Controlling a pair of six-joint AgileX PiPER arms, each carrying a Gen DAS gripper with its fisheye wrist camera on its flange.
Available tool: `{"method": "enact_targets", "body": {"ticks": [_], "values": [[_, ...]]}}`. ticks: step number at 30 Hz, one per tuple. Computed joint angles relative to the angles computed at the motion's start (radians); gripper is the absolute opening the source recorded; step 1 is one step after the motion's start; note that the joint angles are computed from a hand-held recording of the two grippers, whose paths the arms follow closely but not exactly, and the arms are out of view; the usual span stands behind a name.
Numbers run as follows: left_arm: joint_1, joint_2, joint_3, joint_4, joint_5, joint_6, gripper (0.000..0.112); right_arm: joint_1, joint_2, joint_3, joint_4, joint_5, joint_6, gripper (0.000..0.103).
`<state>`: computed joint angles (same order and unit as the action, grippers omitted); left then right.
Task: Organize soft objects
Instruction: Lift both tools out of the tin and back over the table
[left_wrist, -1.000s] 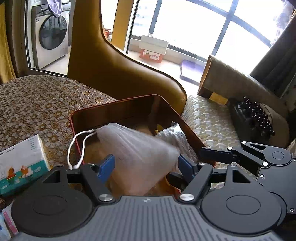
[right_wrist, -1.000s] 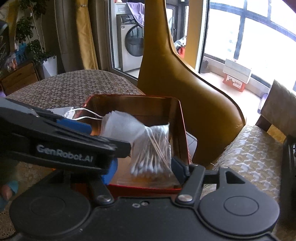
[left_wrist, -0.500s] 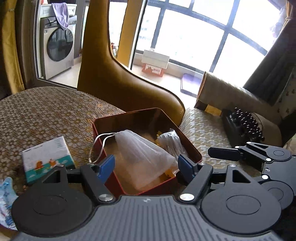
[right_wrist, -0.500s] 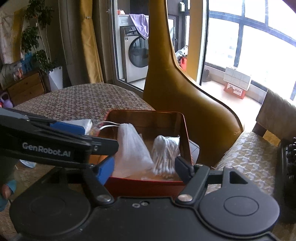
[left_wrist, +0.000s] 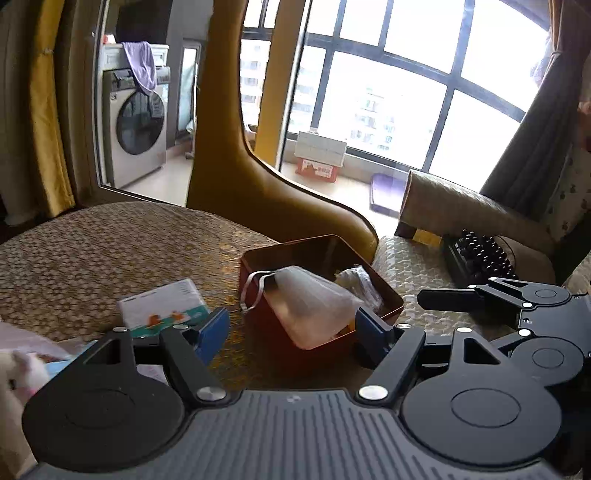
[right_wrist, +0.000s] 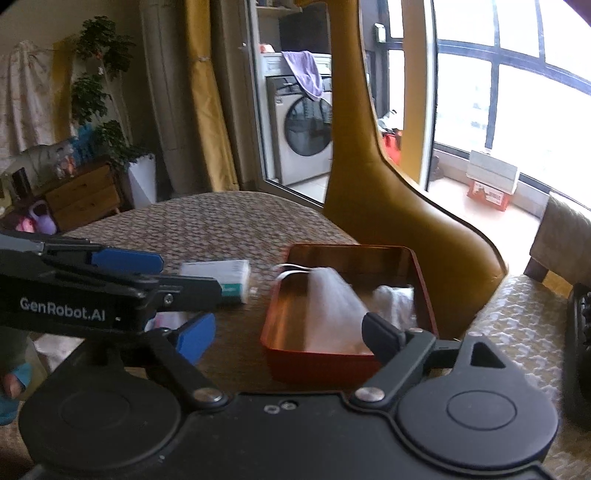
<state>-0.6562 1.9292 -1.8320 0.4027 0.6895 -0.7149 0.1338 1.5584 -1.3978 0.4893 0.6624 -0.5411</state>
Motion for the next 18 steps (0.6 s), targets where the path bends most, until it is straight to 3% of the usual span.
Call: {"method": "enact_targets", "body": {"ticks": [3,7,11,18], "values": [[0.001,-0.083,0.104,0.043,-0.014,-0.054,0.084,0.037,-0.024,0.014,-0.008,-0.001,0.031,0.091],[0.016,-0.195,0.245,0.061,-0.06,-0.102,0.084,0.087,-0.056,0.038,-0.013,-0.012,0.068,0.093],[0.025,-0.286,0.344,0.112,-0.049,-0.156,0.086,0.142,-0.08,0.058,-0.024,-0.026,0.101,0.095],[0.06,-0.437,0.52,0.216,-0.054,-0.265,0.098,0.242,-0.101,0.089,-0.073,-0.049,0.179,0.096]]}}
